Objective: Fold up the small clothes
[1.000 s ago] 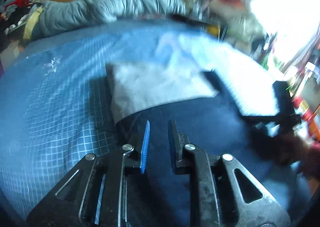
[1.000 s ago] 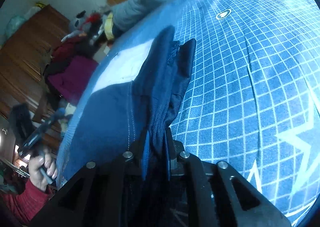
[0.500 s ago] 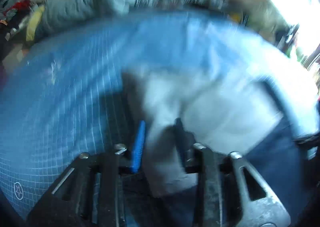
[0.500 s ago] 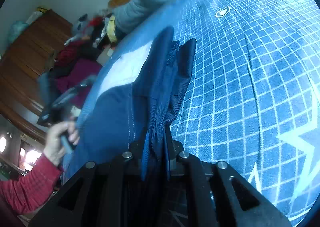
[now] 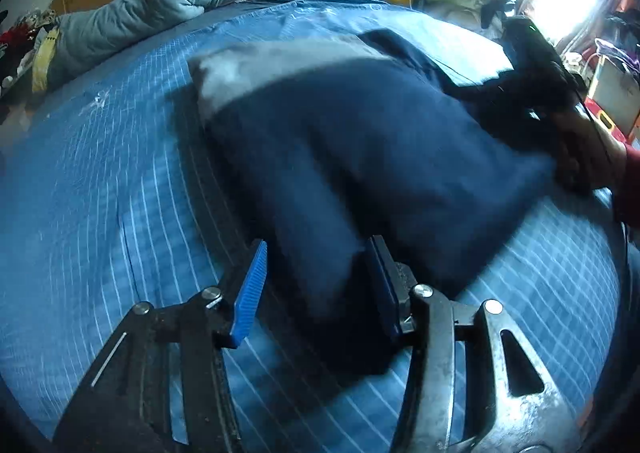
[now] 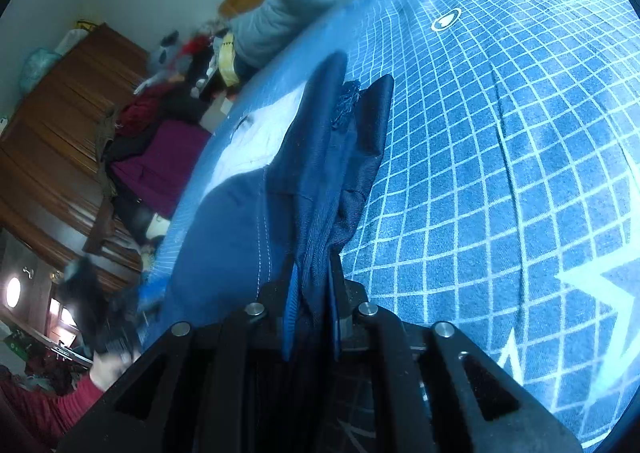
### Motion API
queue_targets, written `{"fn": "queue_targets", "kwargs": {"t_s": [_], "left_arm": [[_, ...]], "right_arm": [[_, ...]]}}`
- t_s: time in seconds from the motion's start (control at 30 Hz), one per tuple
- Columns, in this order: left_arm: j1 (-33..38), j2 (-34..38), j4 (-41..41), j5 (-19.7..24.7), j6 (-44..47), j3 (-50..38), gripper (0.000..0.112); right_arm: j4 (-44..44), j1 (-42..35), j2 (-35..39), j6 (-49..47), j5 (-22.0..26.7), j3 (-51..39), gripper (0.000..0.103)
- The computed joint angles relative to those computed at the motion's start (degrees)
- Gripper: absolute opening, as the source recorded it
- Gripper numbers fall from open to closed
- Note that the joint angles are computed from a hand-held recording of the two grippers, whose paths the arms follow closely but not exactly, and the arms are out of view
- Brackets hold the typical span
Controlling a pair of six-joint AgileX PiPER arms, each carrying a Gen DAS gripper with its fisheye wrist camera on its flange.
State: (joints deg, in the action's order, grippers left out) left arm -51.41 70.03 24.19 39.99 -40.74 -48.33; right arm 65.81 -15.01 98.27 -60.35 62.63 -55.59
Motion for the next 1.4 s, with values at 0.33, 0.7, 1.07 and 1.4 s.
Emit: {"fn": "queue_targets", "kwargs": {"t_s": [0.33, 0.7, 1.07, 1.4], "left_arm": [[-2.62, -11.35, 5.61, 3.71, -14.68, -0.14, 0.051], [25.66, -14.82, -21.07, -6.62, 5.44, 8.57, 0.056], [14.61, -18.98, -8.13, 5.33, -12.10, 8.27, 0.069], [-2.37, -7.77, 2.78, 20.08, -32.42, 2.72, 0.084]], "right_arm": [[0.01, -0.09, 0.15, 0.52, 0.62, -0.45, 0.010], [-11.79, 3.61, -15.49, 13.71, -9.48, -4.33, 0.044], [-41.36, 21.33, 3.45, 42.70, -11.63, -32.22, 0.042], [-46.03, 8.88, -47.87, 39.30, -4.03, 4.89, 0.087]]}}
